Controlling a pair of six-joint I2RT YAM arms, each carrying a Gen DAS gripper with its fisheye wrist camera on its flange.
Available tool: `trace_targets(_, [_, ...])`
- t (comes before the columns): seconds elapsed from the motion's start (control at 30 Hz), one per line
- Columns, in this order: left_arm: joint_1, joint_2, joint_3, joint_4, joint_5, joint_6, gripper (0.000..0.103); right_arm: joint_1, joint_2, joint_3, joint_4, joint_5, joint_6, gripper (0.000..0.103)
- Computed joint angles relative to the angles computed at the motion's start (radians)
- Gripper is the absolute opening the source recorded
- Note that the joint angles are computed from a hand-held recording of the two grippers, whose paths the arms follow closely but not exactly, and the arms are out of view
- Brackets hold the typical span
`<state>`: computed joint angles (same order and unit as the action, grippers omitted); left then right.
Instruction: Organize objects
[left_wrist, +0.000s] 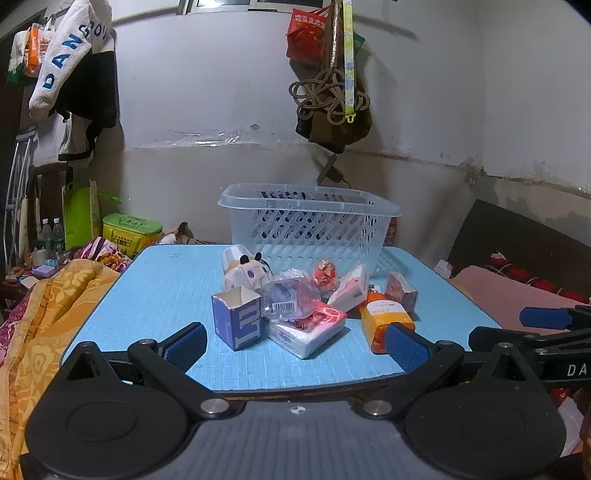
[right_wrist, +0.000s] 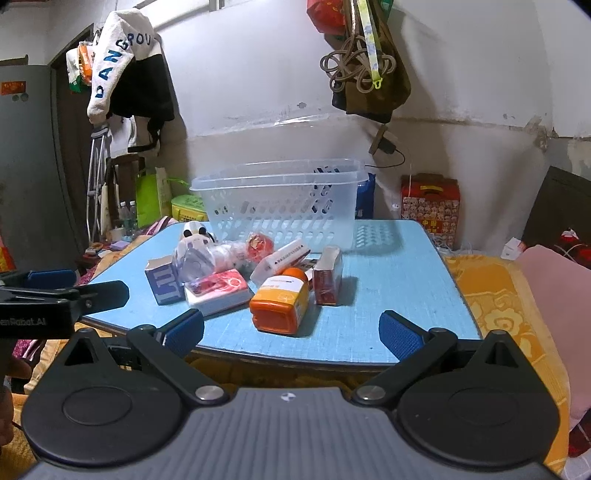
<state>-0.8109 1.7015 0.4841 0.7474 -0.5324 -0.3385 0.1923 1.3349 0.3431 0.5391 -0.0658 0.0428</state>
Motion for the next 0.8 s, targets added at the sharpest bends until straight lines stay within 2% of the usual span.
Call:
trace_targets(0.67, [-0.007, -0.001, 0.013, -0.065, -0.009, -0.031, 0.103, -0.010, -0.041, -0.031, 0.031, -0.049, 0.040, 0.103])
trace_targets(0.8, [-0.011, -0.004, 0.010, -0.073, -0.048, -0.028, 0.103, -0.010, -0.047, -0.036, 0.037, -0.046, 0.036, 0.103])
